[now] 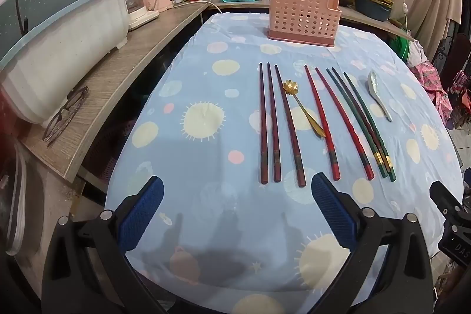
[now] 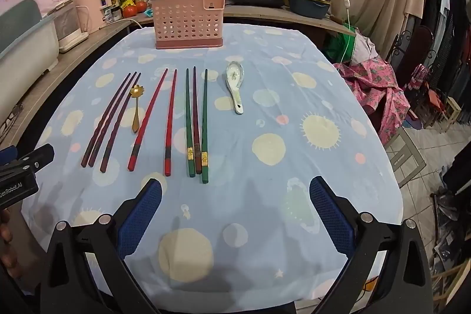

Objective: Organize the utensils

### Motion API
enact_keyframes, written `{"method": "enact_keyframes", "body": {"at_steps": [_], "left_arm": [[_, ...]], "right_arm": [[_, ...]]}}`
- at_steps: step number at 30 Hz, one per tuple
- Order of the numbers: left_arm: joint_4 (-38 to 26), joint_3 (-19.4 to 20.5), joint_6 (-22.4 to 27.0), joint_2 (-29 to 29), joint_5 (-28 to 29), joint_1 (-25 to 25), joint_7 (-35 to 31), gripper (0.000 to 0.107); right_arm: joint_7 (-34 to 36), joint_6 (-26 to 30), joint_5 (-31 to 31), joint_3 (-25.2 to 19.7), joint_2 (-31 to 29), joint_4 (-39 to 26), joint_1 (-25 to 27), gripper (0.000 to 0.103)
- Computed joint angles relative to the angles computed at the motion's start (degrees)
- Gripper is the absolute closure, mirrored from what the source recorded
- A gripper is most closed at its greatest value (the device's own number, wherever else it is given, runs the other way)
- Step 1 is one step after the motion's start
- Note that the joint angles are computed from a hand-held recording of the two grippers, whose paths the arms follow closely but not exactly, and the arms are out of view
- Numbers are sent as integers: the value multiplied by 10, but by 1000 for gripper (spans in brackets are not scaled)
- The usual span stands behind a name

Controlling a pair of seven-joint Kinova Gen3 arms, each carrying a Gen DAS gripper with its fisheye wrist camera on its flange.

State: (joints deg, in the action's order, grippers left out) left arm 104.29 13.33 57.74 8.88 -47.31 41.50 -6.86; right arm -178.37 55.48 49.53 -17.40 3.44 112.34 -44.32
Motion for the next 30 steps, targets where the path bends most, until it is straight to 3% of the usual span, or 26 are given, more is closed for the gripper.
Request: {"method": "enact_keyframes", "body": {"at_steps": [30], "left_arm": [[3,13,16,-14,2,0,4,12]], "right_arm": [[-11,-2,0,-8,-11,9,3,7]]}}
